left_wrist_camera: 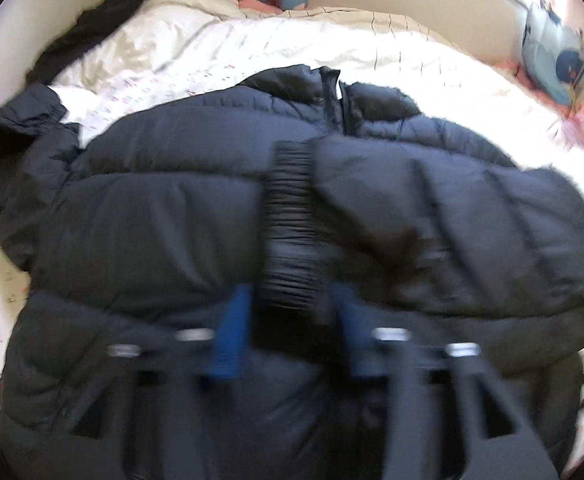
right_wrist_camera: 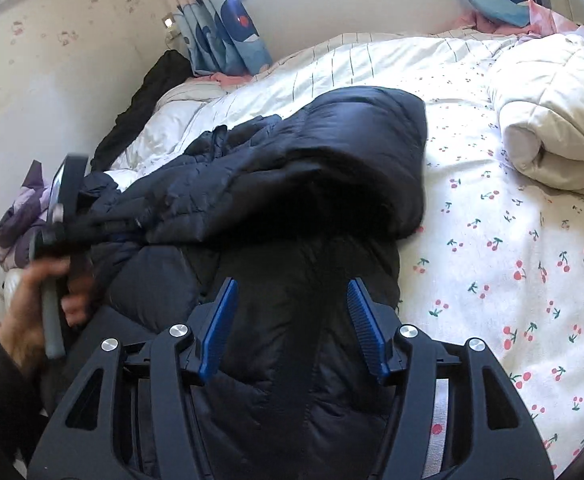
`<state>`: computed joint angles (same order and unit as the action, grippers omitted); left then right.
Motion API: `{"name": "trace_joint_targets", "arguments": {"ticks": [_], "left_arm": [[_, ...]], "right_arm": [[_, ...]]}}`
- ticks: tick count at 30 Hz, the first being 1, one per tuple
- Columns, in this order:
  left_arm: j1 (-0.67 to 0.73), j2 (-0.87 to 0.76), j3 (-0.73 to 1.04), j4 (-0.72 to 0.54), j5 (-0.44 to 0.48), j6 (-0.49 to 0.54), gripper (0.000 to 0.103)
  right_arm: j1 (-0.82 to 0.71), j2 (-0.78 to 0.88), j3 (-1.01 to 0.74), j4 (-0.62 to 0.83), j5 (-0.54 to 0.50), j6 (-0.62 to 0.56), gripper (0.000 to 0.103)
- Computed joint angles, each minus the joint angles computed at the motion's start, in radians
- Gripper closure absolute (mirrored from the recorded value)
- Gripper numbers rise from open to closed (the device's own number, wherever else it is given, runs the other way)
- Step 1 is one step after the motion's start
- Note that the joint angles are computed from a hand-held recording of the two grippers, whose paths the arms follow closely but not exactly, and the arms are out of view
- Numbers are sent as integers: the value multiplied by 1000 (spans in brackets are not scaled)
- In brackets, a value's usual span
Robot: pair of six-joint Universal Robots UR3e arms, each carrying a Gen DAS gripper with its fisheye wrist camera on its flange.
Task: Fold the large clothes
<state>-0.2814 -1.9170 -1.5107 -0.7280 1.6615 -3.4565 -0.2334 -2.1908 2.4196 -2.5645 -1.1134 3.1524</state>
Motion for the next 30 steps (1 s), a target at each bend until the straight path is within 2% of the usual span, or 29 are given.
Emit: {"name": "trace_joint_targets", "arguments": {"ticks": [1, 5, 8, 10, 11, 12, 13, 14, 15, 17, 19, 21, 23, 24, 25, 27, 28, 30], "left_arm": [[10, 1, 15, 3, -15, 3, 77], [39, 72, 19, 94, 93, 39, 78], [113, 115, -14, 145, 145, 33, 78], [153, 65, 29, 83, 164, 53, 78], [182, -6, 109, -40, 125, 109, 76], [203, -48, 152, -128, 86, 154, 71], [218, -69, 153, -152, 69, 184, 68], [221, -55, 112, -120, 98, 201, 56], [216, -27, 67, -76, 140, 206, 40], [198, 45, -40, 68, 248, 188, 28], [178, 110, -149, 251, 343, 151, 20], [179, 139, -199, 373, 302, 149, 17], [142, 95, -176, 439, 287, 190, 14], [126, 61, -151, 436, 281, 214, 7], [116, 32, -119, 390, 280, 225, 7], [111, -103, 23, 181, 252, 273, 7], [120, -152, 48, 140, 214, 288, 6], [126, -152, 20, 167, 209, 267, 6]], "right_arm": [[0, -10, 7, -17, -12, 5, 48], [-97, -66, -5, -9, 17, -30, 44], [-90, 49, -61, -109, -6, -46, 40], [-50, 178, -114, -176, -27, -50, 29], [-8, 278, -180, -149, -49, -72, 29], [39, 374, -252, -101, -80, -96, 29], [79, 439, -298, -78, -116, -112, 29], [111, 462, -317, -84, -161, -114, 29], [129, 461, -317, -109, -191, -110, 29], [128, 408, -275, -208, -192, -112, 29], [110, 397, -288, -259, -143, -135, 28], [118, 473, -377, -229, -131, -139, 26], [114, 581, -464, -190, -90, -134, 26], [120, 656, -529, -119, -80, -142, 26], [157, 748, -619, -43, -116, -126, 26], [182, 849, -685, 40, -157, -132, 25], [188, 853, -662, 5, -160, -121, 25], [191, 795, -602, -59, -179, -103, 26]]}}
